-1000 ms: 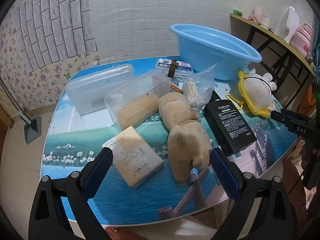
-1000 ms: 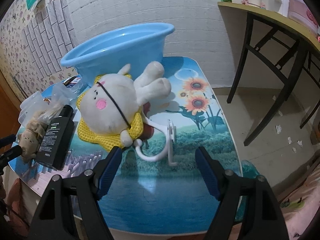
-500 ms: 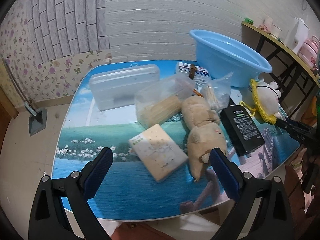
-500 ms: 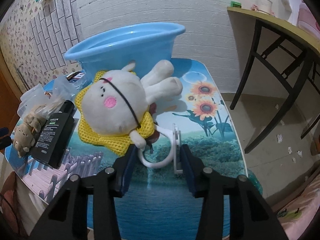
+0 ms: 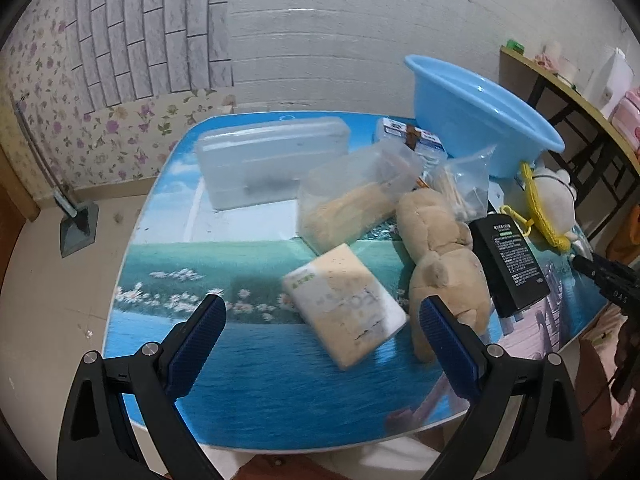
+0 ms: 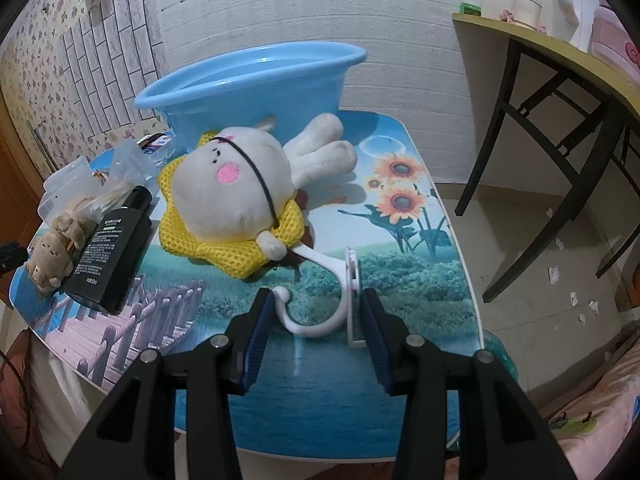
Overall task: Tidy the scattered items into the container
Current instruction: 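Grasp the white soap box with the left gripper while the right grasps the white hook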
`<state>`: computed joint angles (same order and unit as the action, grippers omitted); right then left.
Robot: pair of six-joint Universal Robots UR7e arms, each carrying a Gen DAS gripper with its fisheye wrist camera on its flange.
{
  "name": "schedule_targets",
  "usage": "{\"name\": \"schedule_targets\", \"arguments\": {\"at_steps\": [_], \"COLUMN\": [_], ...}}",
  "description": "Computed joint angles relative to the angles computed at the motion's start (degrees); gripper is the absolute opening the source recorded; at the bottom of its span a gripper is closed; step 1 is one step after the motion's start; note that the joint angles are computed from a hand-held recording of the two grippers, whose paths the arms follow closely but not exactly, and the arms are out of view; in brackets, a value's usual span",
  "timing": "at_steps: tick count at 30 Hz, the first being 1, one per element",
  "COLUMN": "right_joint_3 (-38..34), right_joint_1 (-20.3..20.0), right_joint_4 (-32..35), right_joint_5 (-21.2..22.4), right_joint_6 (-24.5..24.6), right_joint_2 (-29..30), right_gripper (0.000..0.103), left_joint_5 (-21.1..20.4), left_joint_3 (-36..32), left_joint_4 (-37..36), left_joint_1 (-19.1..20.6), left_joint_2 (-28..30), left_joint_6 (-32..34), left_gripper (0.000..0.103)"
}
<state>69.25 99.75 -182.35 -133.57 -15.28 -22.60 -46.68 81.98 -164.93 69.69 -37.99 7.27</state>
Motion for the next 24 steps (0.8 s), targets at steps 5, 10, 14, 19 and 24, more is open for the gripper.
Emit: {"name": "schedule_targets", "arguments": {"at_steps": [5,10,14,19,24], "right_joint_3": [0.0,0.4,1.1,2.1,3.3], "right_joint_1": [0.3,0.7,1.0,1.1,1.1], "right_joint_4": [0.0,-0.6,-0.7,-0.6,-0.5], "right_joint_5": [-0.4,-0.4,-0.7,-1.7,-2.7], "right_joint_6": [0.0,-0.2,-0.3,0.3,1.7], "right_joint_2": [0.2,0.0,-0.3,-0.9,-1.5], "right_gripper": [0.044,0.044,0.044,0.043,0.043], "left_joint_5": [0.9,1.1,0.4,1.2,1.8], "left_joint_3": [-2.1,-2.8,-1.7,0.1,1.5], "left_joint_4": [-0.8,1.0,0.4,0.3,-0.1], "left_joint_1": [0.4,1.0,1.4,1.6,1.7], "left_joint_2": [1.7,1.8,1.1,-0.6,-1.7], "left_joint_6": [1.5,0.0,0.3,-0.3,-1.0], "left_gripper": [0.098,0.098,0.098,0.098,0.098]}}
